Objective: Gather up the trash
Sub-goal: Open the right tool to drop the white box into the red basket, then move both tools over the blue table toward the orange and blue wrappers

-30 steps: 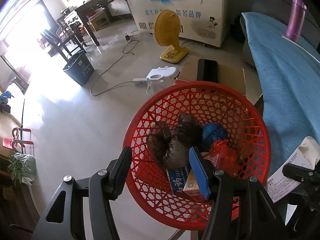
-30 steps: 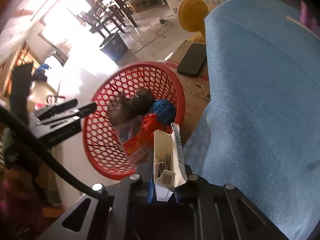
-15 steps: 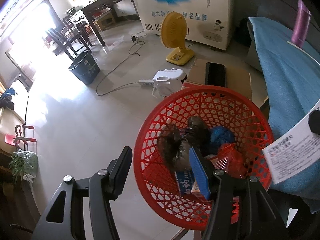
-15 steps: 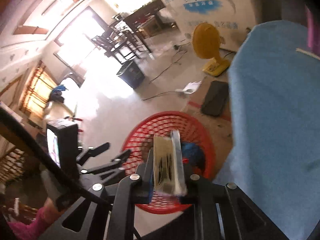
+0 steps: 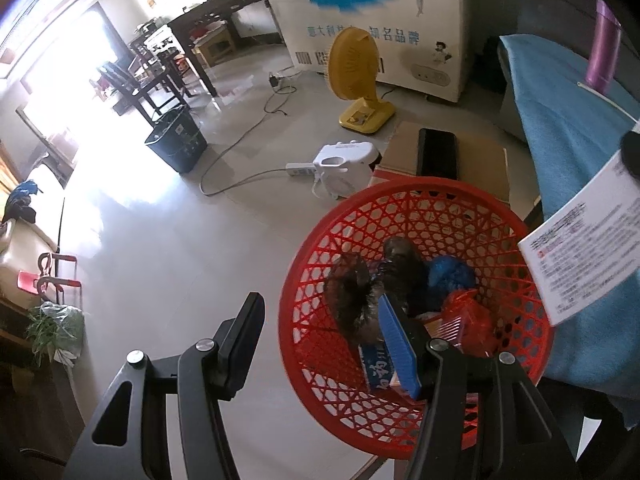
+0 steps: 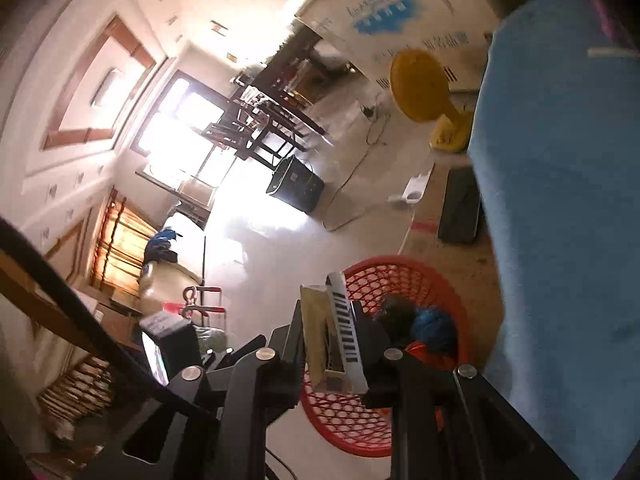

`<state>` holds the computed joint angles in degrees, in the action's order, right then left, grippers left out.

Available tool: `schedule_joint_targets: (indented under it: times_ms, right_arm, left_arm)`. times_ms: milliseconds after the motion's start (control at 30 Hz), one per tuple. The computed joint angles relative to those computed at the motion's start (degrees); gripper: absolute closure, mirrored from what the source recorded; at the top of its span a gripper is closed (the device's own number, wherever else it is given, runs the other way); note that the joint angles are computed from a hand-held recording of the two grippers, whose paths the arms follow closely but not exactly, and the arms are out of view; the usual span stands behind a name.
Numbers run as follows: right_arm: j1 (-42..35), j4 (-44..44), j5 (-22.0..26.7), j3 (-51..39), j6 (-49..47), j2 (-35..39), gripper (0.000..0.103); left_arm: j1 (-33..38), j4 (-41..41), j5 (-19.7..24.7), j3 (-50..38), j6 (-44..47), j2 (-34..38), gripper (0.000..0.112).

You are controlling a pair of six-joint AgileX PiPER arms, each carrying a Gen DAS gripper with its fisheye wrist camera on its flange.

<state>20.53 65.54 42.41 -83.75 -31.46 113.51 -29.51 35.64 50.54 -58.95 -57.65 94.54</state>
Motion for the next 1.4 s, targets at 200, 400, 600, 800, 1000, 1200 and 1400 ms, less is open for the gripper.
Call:
schedule_joint_targets:
  times_ms: [200,400,600,800,1000,1200,1400]
  right_arm:
    - [2.6,-2.5,-1.0,-5.3,3.2,4.4,0.070]
    - [1.2,6.1,-3.1,-1.3,-7.0,3.6,0.021]
    - [-4.3,7.1,-3.1,5.4,-8.6,-1.2,0.021]
    - [-12.9,6.3,-5.7,17.5,-13.1,-12.7,0.021]
    - [-29.0,11.0,-4.7,29.8,-20.4,-24.1,0.021]
    - [-46.2,6.8,-0.1,30.5,-18.6,-24.0,0.021]
    - [-56.7,-3.6,3.6,15.9,-9.9,-14.5,0.020]
  left_arm:
    - [1.0,1.0,0.9,1.4,-1.0,-1.6,0.052]
    - [0.6,1.0,1.2,1.3,-1.2,-1.8,0.052]
    - [-0.7,0.6,1.4,-0.7,-0.4,-1.1,0.052]
    - [-4.6,-0.8,2.0,-6.2,2.5,1.1,0.052]
    - [-10.3,-2.2,3.7,-17.1,6.6,6.2,0.052]
    - [-15.7,-5.2,6.8,-31.5,14.1,13.3,0.052]
    - [-19.6,-9.0,10.4,-44.9,20.8,20.8,0.052]
